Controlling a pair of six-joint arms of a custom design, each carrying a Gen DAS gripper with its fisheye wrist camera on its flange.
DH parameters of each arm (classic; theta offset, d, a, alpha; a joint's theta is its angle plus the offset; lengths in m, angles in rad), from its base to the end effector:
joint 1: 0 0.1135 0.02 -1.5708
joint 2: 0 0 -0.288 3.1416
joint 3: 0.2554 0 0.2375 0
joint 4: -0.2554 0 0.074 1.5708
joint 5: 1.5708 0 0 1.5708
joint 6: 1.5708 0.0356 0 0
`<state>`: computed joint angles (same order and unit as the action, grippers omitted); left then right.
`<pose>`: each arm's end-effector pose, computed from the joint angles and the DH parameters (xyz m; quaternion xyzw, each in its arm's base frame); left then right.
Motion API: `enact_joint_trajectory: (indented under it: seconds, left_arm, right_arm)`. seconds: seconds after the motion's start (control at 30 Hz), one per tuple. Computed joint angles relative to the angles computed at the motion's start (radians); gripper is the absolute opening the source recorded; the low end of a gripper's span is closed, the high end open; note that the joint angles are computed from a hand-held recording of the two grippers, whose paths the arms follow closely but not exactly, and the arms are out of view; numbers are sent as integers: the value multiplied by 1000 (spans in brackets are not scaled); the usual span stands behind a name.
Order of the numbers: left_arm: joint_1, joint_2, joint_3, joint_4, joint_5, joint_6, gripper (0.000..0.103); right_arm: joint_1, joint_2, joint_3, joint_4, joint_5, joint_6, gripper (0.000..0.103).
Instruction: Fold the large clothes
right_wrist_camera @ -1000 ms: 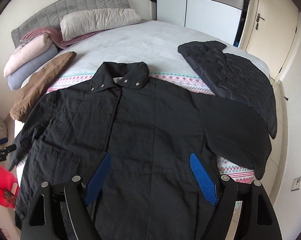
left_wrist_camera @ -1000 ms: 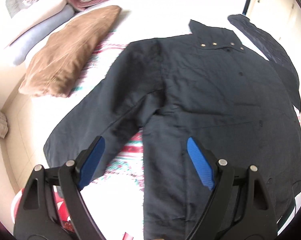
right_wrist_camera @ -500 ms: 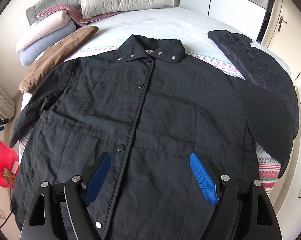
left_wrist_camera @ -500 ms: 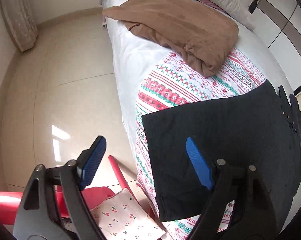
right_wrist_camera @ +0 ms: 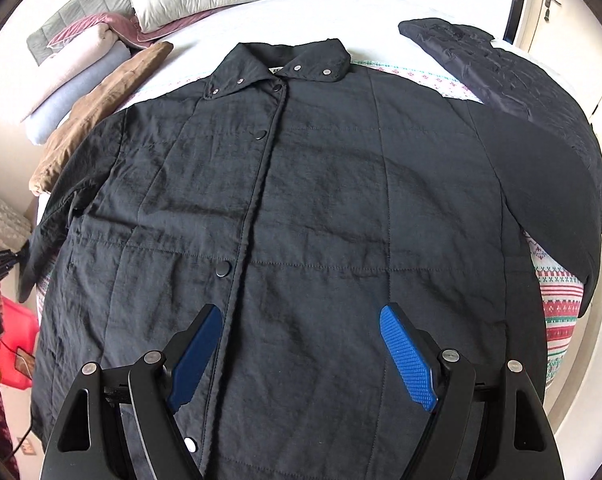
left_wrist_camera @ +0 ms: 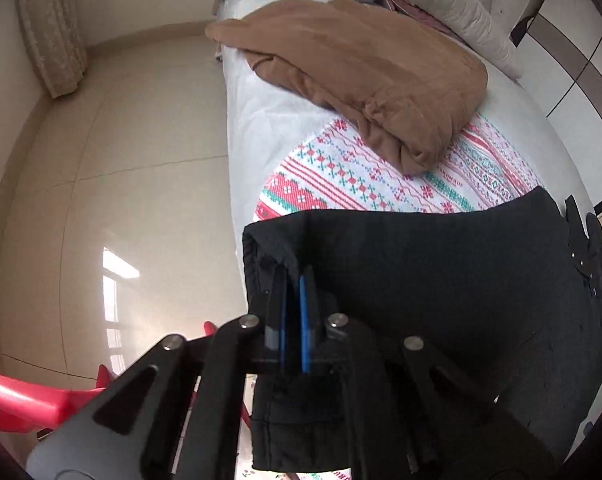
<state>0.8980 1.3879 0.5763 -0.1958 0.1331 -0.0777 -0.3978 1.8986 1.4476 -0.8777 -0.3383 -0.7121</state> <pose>0.1456 0.1751 0.1789 -0.4329 0.8553 0.0520 0.2798 0.3471 -0.1330 0.2356 -0.1732 0.9633 0.0793 0.1892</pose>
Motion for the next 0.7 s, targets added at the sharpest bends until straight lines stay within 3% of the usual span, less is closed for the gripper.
enact_joint_trajectory:
  seconds: [0.1,0.17,0.23,0.37,0.47,0.57,0.63,0.7]
  left_arm:
    - [-61,-175,-20,123,-148,-32,7]
    - [-144,-97,39,148,-275,-25,7]
    - [-188,-12,87,175,-336,-42,8]
    - [-327,71,160,136,-592,-85,32]
    - [-464,-17,141,93,-580,-110,56]
    - [-685,-18,182,13,-517,-141,65]
    - [-828,47,226,2,-479,-164,74]
    - [-933,141,268,22,-452,-197,74]
  right_arm:
    - [-6,2,6,8,10,-7,83]
    - [-8,14,22,4,13,0,83]
    - [-10,27,36,-4,12,10,83]
    - [-32,29,39,-5,-16,-8,83]
    - [-35,50,66,0,4,-4,83]
    - [-9,85,116,39,31,45,83]
    - [8,123,164,52,8,74,83]
    - [29,162,190,107,2,107,83]
